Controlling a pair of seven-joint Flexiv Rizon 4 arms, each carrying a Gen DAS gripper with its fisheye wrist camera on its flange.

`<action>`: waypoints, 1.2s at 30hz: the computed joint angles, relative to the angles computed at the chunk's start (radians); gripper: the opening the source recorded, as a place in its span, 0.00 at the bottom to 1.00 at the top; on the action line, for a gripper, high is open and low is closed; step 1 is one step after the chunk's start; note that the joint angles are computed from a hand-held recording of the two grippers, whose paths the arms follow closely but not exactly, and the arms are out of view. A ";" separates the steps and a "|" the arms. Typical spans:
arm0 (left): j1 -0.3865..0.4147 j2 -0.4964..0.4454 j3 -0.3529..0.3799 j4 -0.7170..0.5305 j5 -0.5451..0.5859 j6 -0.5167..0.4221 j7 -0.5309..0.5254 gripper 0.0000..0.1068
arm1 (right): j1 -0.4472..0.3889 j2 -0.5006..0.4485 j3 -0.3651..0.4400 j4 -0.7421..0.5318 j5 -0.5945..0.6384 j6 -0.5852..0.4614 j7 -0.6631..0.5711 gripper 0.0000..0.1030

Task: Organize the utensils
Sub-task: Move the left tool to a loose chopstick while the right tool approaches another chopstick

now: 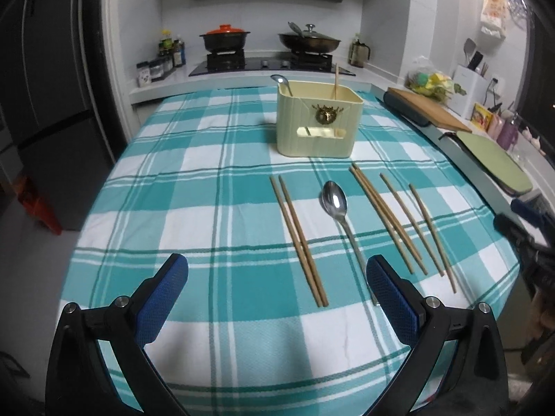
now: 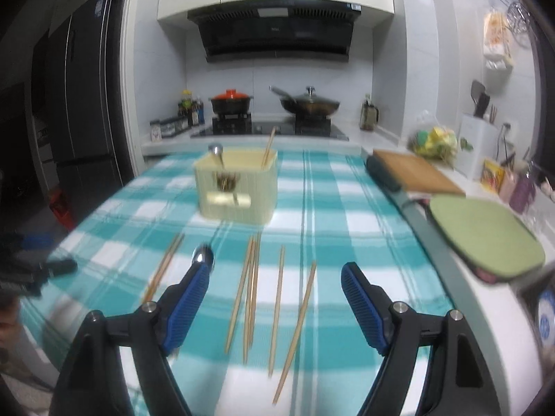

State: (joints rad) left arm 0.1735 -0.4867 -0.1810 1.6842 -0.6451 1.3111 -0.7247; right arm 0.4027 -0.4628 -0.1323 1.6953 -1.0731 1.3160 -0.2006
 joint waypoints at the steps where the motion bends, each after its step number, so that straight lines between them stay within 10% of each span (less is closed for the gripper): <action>1: 0.002 0.012 -0.007 0.021 -0.008 0.011 0.006 0.96 | -0.002 0.007 0.016 0.022 0.010 -0.002 -0.019 0.78; 28: 0.014 -0.046 0.026 0.058 0.045 0.033 -0.134 0.96 | -0.022 0.024 0.053 0.105 -0.105 -0.023 0.116 0.78; 36: -0.054 -0.191 0.105 -0.158 0.189 -0.074 -0.249 0.96 | -0.059 0.014 0.082 0.147 0.087 -0.102 0.019 0.43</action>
